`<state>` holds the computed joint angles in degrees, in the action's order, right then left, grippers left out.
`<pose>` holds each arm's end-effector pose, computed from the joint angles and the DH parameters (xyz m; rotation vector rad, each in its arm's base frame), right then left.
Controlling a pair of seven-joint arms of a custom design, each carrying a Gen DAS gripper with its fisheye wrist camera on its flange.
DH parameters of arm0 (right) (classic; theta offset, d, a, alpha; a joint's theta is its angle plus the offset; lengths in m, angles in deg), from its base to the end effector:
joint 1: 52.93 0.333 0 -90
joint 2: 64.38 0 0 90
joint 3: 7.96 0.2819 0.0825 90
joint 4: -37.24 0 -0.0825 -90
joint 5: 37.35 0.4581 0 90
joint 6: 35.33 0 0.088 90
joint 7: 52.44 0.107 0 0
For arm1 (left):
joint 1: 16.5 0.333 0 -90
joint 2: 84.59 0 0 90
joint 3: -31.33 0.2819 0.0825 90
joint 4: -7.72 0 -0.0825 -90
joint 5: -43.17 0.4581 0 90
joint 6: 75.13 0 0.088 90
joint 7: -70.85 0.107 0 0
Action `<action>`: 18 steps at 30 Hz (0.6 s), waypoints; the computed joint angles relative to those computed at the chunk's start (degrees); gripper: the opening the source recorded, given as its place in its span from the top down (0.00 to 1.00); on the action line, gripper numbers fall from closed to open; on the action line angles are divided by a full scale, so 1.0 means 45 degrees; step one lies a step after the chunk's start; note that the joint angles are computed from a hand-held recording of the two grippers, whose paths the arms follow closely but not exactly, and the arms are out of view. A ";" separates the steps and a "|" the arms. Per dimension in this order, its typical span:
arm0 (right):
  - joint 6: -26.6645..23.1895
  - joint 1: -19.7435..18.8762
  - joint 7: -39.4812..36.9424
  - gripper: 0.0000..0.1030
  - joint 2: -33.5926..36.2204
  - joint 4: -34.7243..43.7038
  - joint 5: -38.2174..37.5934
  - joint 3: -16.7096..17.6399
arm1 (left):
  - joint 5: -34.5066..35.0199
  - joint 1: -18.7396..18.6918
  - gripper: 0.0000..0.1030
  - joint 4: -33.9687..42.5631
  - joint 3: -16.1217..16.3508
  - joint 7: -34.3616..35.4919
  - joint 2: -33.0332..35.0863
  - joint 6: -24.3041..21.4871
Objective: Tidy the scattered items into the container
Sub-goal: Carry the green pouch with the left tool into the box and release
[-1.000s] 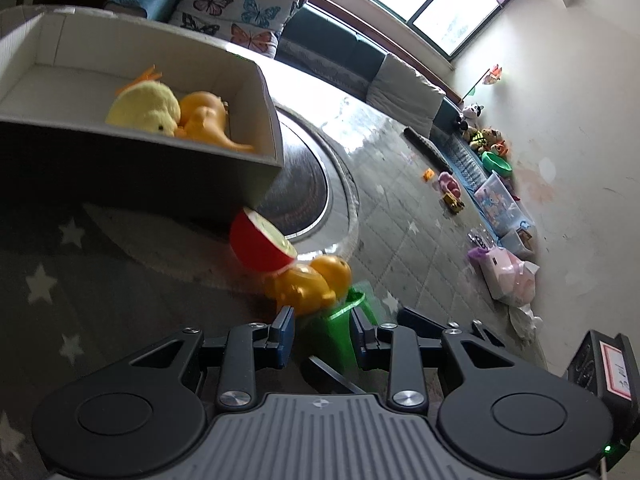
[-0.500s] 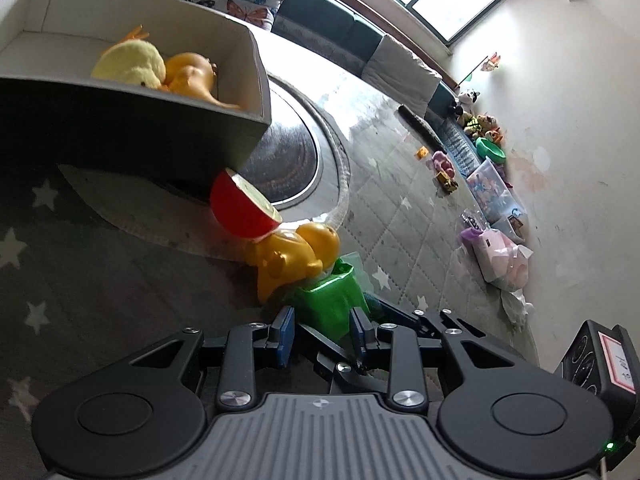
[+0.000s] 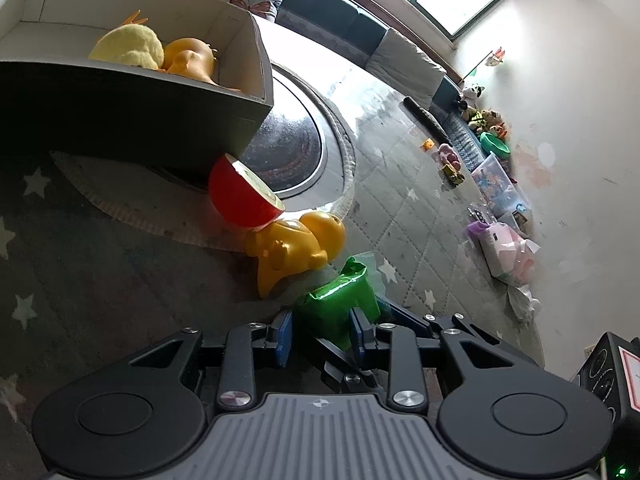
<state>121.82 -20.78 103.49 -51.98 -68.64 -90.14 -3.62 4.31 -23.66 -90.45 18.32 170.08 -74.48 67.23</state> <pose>0.5550 0.4467 0.4053 -1.8524 1.4839 -0.6755 0.6830 -0.2386 0.4934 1.9002 -2.0509 1.2079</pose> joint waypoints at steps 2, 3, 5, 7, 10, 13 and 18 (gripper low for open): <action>-0.0037 0.0033 0.0017 0.41 -0.0103 -0.0078 -0.0050 0.0020 | -0.0158 0.0029 0.69 -0.0222 -0.0020 0.0234 -0.0199 0.0061; -0.0050 0.0045 0.0028 0.42 -0.0158 -0.0111 -0.0088 0.0036 | -0.0250 0.0034 0.69 -0.0329 -0.0016 0.0311 -0.0309 0.0115; -0.0058 0.0065 0.0055 0.42 -0.0248 -0.0126 -0.0221 0.0066 | -0.0437 0.0034 0.70 -0.0539 0.0005 0.0467 -0.0529 0.0225; -0.0066 0.0089 0.0095 0.42 -0.0286 -0.0043 -0.0450 0.0080 | -0.0637 0.0029 0.70 -0.0730 0.0049 0.0622 -0.0775 0.0433; 0.0003 0.0134 0.0162 0.42 -0.0158 0.0333 -0.0882 0.0062 | -0.0856 0.0019 0.70 -0.0868 0.0146 0.0813 -0.1058 0.0788; 0.0137 0.0196 0.0067 0.42 0.0177 0.0976 -0.1244 -0.0010 | -0.0895 0.0007 0.70 -0.0830 0.0244 0.0915 -0.1168 0.1240; 0.0548 0.0325 -0.0857 0.42 0.1401 0.2768 -0.1099 -0.0251 | -0.0502 0.0079 0.70 -0.0386 0.0409 0.0632 -0.0951 0.1990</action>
